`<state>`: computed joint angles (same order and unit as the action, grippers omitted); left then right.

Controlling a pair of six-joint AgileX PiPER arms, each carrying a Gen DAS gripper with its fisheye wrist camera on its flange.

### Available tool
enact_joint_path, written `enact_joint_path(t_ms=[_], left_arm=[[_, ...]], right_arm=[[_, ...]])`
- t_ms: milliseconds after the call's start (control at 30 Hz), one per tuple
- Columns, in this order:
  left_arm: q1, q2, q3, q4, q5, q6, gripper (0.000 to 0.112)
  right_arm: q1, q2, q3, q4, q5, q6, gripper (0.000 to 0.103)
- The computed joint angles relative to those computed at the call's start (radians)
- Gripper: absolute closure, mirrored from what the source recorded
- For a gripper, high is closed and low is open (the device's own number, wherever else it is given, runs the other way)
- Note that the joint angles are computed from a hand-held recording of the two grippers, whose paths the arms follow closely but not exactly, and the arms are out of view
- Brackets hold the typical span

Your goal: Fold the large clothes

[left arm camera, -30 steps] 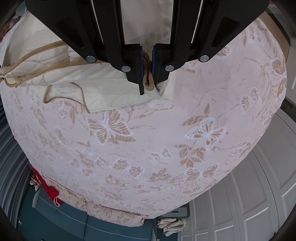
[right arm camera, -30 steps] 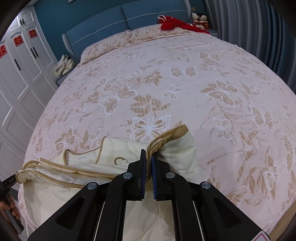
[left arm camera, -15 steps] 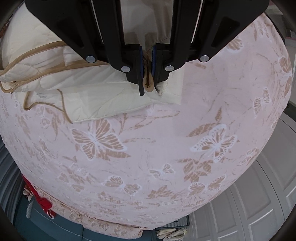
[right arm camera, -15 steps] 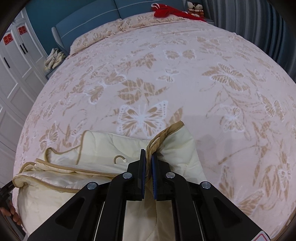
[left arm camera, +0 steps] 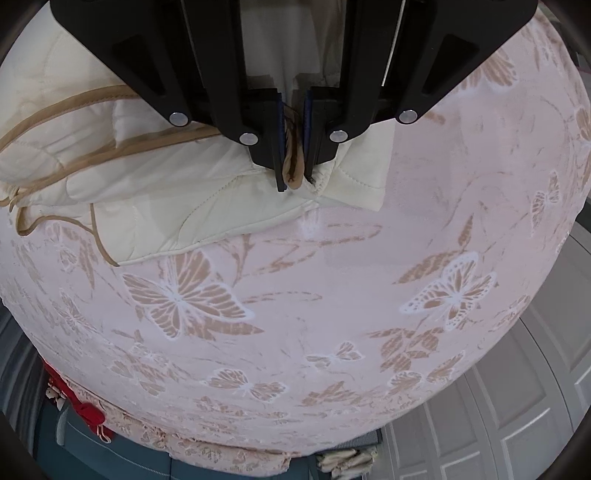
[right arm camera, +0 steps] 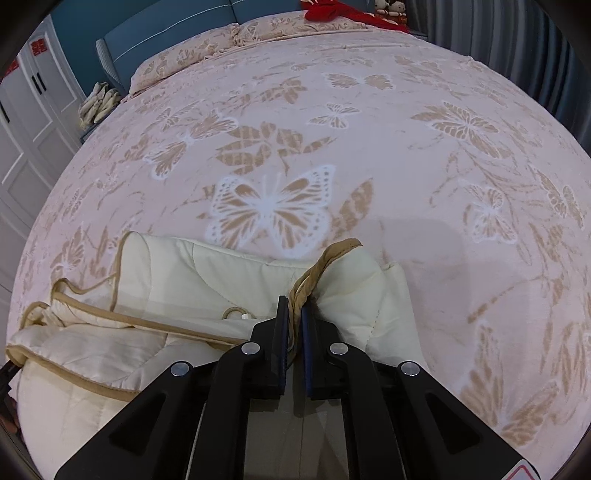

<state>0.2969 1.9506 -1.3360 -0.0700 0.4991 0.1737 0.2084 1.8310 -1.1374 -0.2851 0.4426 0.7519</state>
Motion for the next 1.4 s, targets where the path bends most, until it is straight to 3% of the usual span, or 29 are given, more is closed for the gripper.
enact_joint_path(t_ms=[100, 167, 267, 300, 367, 400, 433, 600, 667, 733, 767, 800, 900, 1000, 1267, 1400], left_arm=[[-0.005, -0.024, 0.051, 0.007, -0.067, -0.007, 0.105], [0.014, -0.033, 0.034, -0.061, -0.034, 0.058, 0.104], [0.081, -0.083, 0.008, -0.241, 0.060, 0.213, 0.100], [0.113, -0.107, -0.002, -0.314, 0.106, 0.277, 0.094], [0.162, -0.150, -0.018, -0.408, 0.178, 0.354, 0.078], [0.174, -0.189, -0.010, -0.394, 0.166, 0.332, 0.054], [0.190, -0.234, 0.006, -0.402, 0.141, 0.327, 0.042], [0.243, -0.312, -0.056, -0.577, 0.258, 0.416, 0.043], [0.198, -0.310, -0.078, -0.589, 0.305, 0.417, 0.043], [0.098, -0.307, -0.065, -0.547, 0.297, 0.407, 0.048], [0.047, -0.299, -0.058, -0.506, 0.282, 0.388, 0.051], [-0.013, -0.286, -0.046, -0.453, 0.262, 0.360, 0.057], [-0.147, -0.216, -0.038, -0.322, 0.236, 0.261, 0.068], [-0.222, -0.164, -0.027, -0.221, 0.181, 0.161, 0.068], [-0.220, 0.003, -0.109, -0.197, 0.170, 0.113, 0.070], [-0.225, 0.046, -0.104, -0.205, 0.134, 0.116, 0.070]], right_arm=[[-0.009, -0.010, 0.023, 0.020, -0.042, -0.020, 0.097], [-0.041, -0.047, 0.036, 0.169, -0.054, -0.169, 0.094], [-0.093, -0.189, 0.100, 0.330, -0.085, -0.323, 0.077], [-0.103, -0.239, 0.118, 0.327, -0.092, -0.320, 0.069], [-0.135, -0.363, 0.155, 0.319, -0.093, -0.324, 0.064], [-0.146, -0.398, 0.157, 0.327, -0.079, -0.340, 0.063], [-0.159, -0.441, 0.161, 0.360, -0.061, -0.380, 0.063], [-0.099, -0.538, 0.168, 0.419, -0.011, -0.430, 0.061], [-0.002, -0.500, 0.150, 0.377, -0.023, -0.381, 0.062], [0.102, -0.428, 0.107, 0.327, -0.024, -0.340, 0.072], [0.142, -0.393, 0.083, 0.309, -0.019, -0.326, 0.086], [0.203, -0.318, 0.024, 0.310, -0.005, -0.334, 0.092], [0.291, -0.148, -0.131, 0.329, 0.051, -0.350, 0.093], [0.312, -0.031, -0.244, 0.362, 0.096, -0.368, 0.093], [0.275, 0.189, -0.418, 0.409, 0.177, -0.399, 0.094], [0.253, 0.243, -0.426, 0.452, 0.169, -0.423, 0.100]])
